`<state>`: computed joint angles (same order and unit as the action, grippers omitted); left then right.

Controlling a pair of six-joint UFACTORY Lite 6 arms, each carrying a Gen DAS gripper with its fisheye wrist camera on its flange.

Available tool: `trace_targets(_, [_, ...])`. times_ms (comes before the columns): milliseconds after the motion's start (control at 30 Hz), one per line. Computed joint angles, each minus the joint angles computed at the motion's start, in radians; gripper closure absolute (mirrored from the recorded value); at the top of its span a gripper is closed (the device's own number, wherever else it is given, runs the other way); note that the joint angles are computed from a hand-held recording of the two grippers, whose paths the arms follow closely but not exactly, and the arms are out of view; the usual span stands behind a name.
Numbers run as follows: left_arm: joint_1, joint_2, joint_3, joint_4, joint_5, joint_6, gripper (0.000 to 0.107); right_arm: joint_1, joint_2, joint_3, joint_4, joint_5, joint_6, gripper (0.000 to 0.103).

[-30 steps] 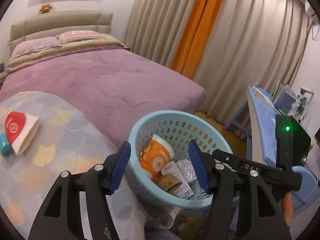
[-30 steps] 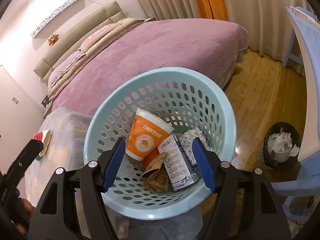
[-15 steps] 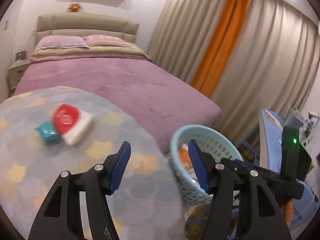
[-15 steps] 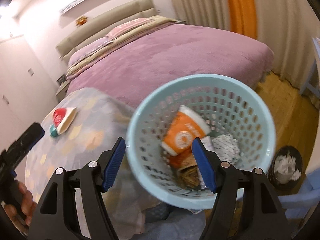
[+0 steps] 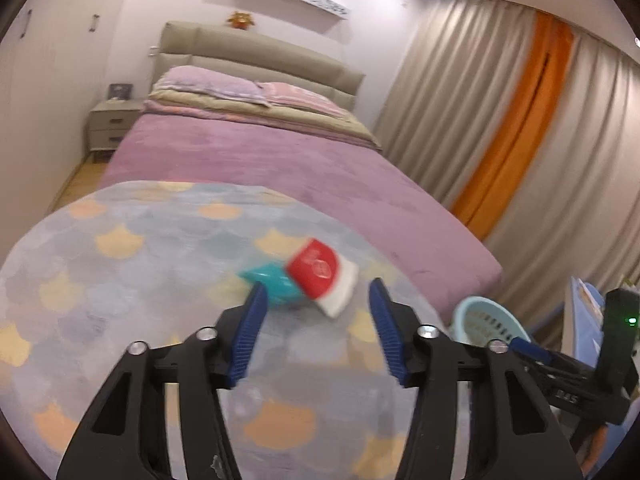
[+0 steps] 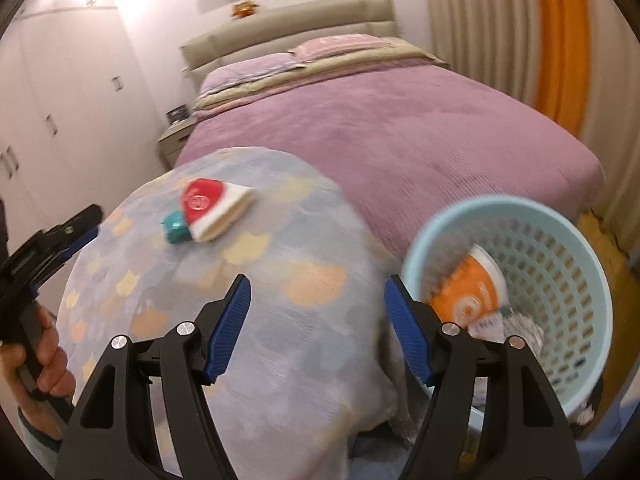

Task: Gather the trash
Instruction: 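Move both tools back to the table toward the teal packet and red cup, then grasp the teal packet with the left gripper while the right gripper grasps the red-and-white cup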

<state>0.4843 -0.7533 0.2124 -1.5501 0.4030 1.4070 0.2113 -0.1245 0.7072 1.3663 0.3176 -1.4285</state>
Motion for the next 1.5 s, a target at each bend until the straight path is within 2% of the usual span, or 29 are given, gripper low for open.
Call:
trace_targets(133, [0.147,0.112,0.047,-0.024,0.105,0.102,0.061,0.136,0.06,0.081,-0.006,-0.054,0.041,0.037])
trace_targets(200, [0.172,0.157,0.063,-0.047,0.121,0.146,0.061,0.196,0.114,0.131,0.044,-0.091,-0.004,0.037])
trace_targets(300, [0.17,0.253,0.097,-0.084,0.129,0.221,0.061,0.255,0.191,0.208,-0.008,-0.123,0.065,0.037])
trace_targets(433, [0.084,0.474,0.192,-0.208,0.103,0.347,0.061,0.31,0.305,0.322,-0.139,-0.146,0.216,0.037])
trace_targets(567, [-0.001,0.682,0.309,-0.403,0.031,0.532,0.059,0.319,0.367,0.371,-0.129,-0.147,0.204,0.037])
trace_targets(667, [-0.008,0.794,0.38,-0.424,0.028,0.551,0.059,0.324,0.4,0.386,-0.139,-0.168,0.206,0.037])
trace_targets(833, [-0.044,0.889,0.433,-0.461,0.004,0.589,0.059,0.305,0.462,0.43,-0.139,-0.157,0.201,0.037])
trace_targets(1000, [-0.087,0.919,0.44,-0.562,-0.006,0.682,0.058,0.304,0.494,0.455,-0.148,-0.16,0.202,0.037])
trace_targets(1033, [-0.09,0.917,0.436,-0.571,-0.009,0.695,0.059,0.305,0.499,0.459,-0.157,-0.163,0.21,0.037])
trace_targets(1067, [-0.092,0.917,0.434,-0.58,-0.01,0.707,0.065,0.306,0.507,0.469,-0.177,-0.164,0.229,0.037])
trace_targets(1100, [-0.089,0.915,0.431,-0.575,-0.006,0.705,0.065,0.307,0.513,0.477,-0.193,-0.164,0.244,0.037])
trace_targets(1200, [-0.07,0.869,0.39,-0.605,-0.003,0.73,0.067,0.32,0.539,0.524,-0.342,-0.163,0.385,0.037])
trace_targets(1300, [-0.001,0.777,0.327,-0.544,0.014,0.678,0.068,0.339,0.578,0.59,-0.518,-0.163,0.543,0.037])
trace_targets(1400, [0.085,0.702,0.267,-0.549,0.038,0.706,0.068,0.325,0.672,0.723,-0.538,-0.081,0.583,0.032])
trace_targets(1500, [0.15,0.691,0.229,-0.617,0.088,0.796,0.068,0.301,0.772,0.854,-0.632,0.008,0.744,0.031])
